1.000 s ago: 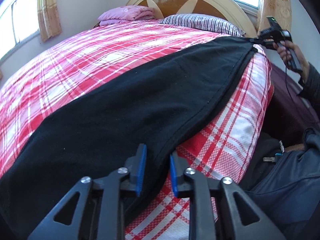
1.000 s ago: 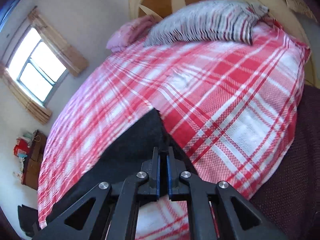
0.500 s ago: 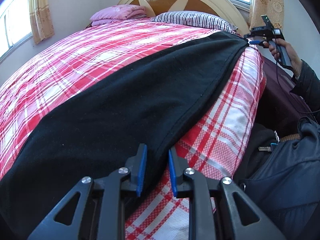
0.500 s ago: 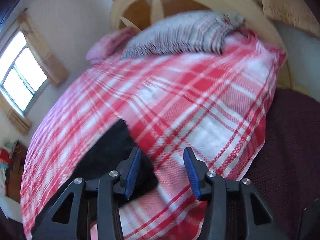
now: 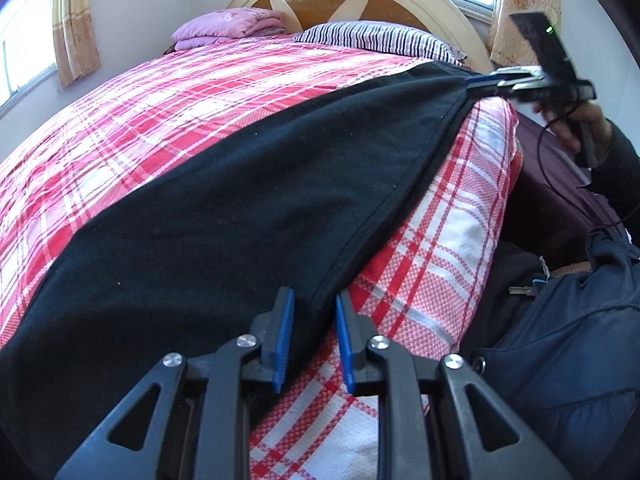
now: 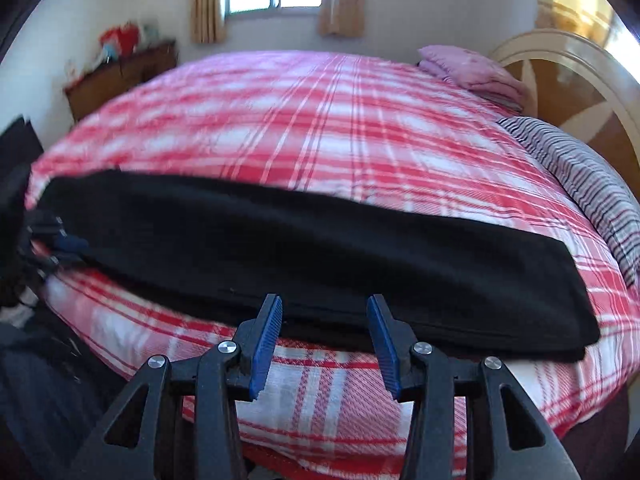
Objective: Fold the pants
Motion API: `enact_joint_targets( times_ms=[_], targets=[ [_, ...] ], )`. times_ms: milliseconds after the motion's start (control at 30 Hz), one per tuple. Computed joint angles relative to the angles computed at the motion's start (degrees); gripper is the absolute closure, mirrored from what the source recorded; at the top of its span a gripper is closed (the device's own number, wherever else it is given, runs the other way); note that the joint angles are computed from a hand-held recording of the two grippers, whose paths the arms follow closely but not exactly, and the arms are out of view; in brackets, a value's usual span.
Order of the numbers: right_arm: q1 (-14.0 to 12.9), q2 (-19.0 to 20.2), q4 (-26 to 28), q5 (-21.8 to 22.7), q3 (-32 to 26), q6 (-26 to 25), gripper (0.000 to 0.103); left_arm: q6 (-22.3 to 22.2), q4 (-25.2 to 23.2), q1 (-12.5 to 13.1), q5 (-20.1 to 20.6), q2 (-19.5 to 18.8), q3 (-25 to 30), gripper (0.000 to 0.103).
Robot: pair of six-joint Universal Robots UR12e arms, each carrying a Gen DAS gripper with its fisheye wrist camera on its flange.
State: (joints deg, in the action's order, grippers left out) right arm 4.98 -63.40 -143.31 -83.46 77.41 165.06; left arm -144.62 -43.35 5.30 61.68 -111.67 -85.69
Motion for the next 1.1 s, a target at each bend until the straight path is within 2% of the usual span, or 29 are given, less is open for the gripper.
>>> enact_joint_targets(
  times_ms=[67,100,133,200,267,367,400,433,467,500,600,667,700,733,767,800,833,1000,1100],
  targets=[
    [0.2,0.9,2.8,-1.8,-1.1,-1.1,0.057,0.0,0.3,0.0,-0.2,0.1,-0.3,0.08],
    [0.3,1.1,2.7,-2.2,-1.2,-1.3,0.063,0.0,0.4,0.0,-0.3,0.1,-0.4,0.08],
    [0.5,0.9,3.2,-3.2,-1.1,-2.0,0.076,0.0,0.3,0.0,-0.2,0.2,-0.4,0.08],
    [0.7,0.5,6.3,-4.9,-1.7,-2.6,0.086,0.5,-0.2,-0.1,-0.2,0.3,-0.4,0.08],
    [0.6,0.2,8.4,-4.9,-1.7,-4.0,0.089,1.3,-0.4,-0.1,-0.2,0.6,-0.7,0.08],
    [0.5,-0.4,6.9,-4.4,-0.8,-3.6,0.089,1.5,-0.3,-0.1,0.0,0.7,-0.7,0.08],
    [0.3,-0.8,4.4,-3.2,-0.1,-2.9,0.088,1.2,-0.4,0.0,-0.1,0.7,-0.7,0.08],
    [0.2,-1.0,1.6,-2.0,0.6,-2.7,0.081,1.1,-0.3,0.0,-0.1,0.8,-0.8,0.08],
    [0.4,-1.0,0.6,-1.6,0.7,-3.4,0.072,1.1,-0.2,0.0,-0.1,0.7,-0.9,0.08],
    [0.7,-0.9,0.4,-1.8,0.6,-5.3,0.053,1.0,-0.1,0.0,0.0,0.7,-0.8,0.08],
    [2.2,0.1,0.5,-4.4,-0.1,-10.6,0.053,0.6,-0.2,0.0,-0.1,0.5,-0.6,0.08],
    [3.2,1.2,1.8,-8.2,-1.2,-12.4,0.054,0.4,0.0,0.1,-0.3,0.6,-0.7,0.08],
    [3.4,1.6,1.9,-9.3,-1.3,-13.3,0.058,0.2,0.1,0.1,-0.5,0.6,-0.8,0.08],
    [3.4,1.7,1.7,-8.8,-1.3,-14.2,0.07,0.1,0.1,0.2,-0.7,0.6,-0.9,0.08],
    [3.3,1.7,2.1,-8.3,-1.4,-14.4,0.077,0.2,0.0,0.3,-0.7,0.6,-0.9,0.08],
    [3.4,1.7,2.6,-8.4,-1.6,-14.1,0.092,0.2,0.0,0.3,-0.8,0.7,-1.0,0.08],
    [3.5,1.6,2.7,-8.7,-1.7,-14.0,0.096,0.3,-0.1,0.4,-0.8,0.7,-1.0,0.08],
    [3.4,-0.2,2.7,-8.2,0.1,-16.6,0.099,0.9,-1.1,0.8,-1.2,1.1,-1.2,0.08],
    [3.4,0.0,1.6,-9.9,0.5,-17.1,0.099,1.7,-2.2,1.0,-1.4,1.4,-1.3,0.08]
  ],
)
